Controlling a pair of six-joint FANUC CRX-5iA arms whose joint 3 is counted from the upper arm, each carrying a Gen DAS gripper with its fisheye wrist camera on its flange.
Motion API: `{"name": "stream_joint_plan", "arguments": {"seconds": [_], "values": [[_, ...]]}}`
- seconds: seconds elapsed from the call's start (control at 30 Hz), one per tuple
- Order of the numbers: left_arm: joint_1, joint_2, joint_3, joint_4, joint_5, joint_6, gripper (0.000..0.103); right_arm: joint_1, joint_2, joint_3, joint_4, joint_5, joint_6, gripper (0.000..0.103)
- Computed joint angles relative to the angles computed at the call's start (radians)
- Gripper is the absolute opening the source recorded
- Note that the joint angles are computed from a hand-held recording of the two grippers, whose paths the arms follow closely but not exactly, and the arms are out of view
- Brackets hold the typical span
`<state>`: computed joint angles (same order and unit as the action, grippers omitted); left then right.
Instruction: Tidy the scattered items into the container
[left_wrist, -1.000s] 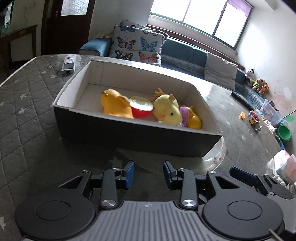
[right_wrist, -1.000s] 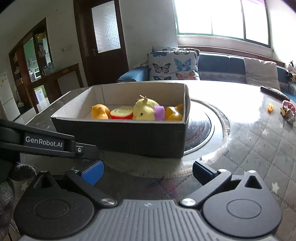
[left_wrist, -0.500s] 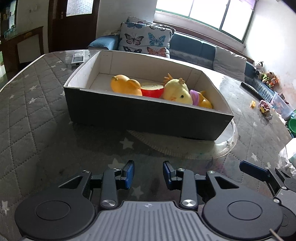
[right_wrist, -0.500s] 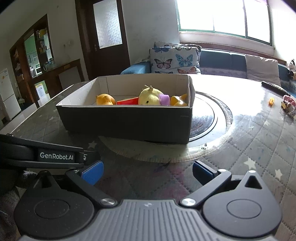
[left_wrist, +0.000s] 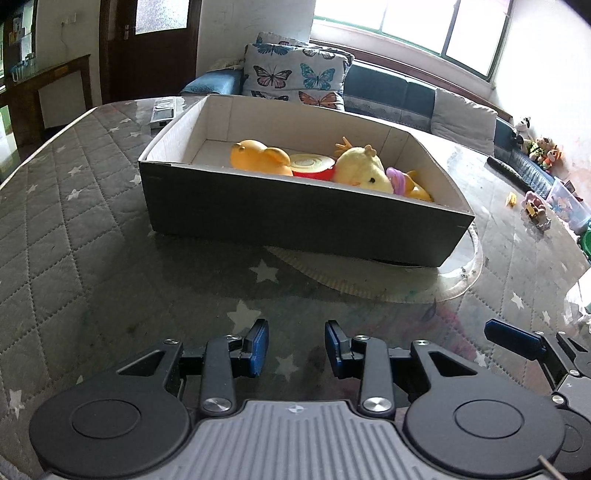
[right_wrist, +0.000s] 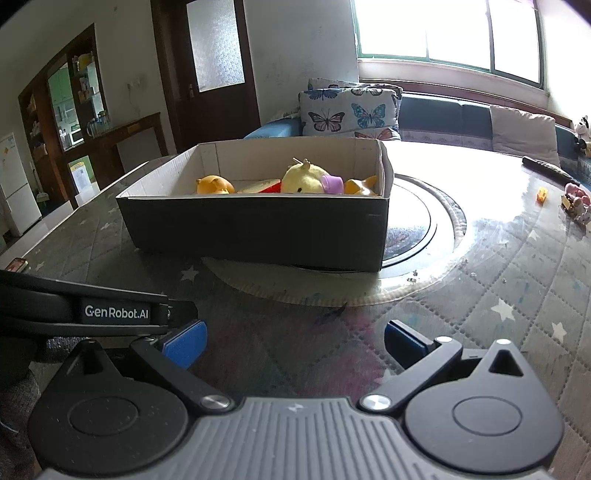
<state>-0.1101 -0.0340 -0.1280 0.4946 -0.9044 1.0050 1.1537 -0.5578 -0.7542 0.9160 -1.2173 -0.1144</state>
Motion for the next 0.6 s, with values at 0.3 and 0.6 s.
{"name": "stream_joint_plan", "arguments": {"seconds": [0.3,0.6], "values": [[-0.005,-0.008,0.002,-0.04,0.014,0.014,0.036,0.006,0.004,0.002,-0.013,-0.009,-0.002,0.103],[-0.005,-0.016,0.0,-0.064,0.04,0.019,0.036,0.002,0.015,0.011,-0.026,-0.011,0.008,0.103]]}}
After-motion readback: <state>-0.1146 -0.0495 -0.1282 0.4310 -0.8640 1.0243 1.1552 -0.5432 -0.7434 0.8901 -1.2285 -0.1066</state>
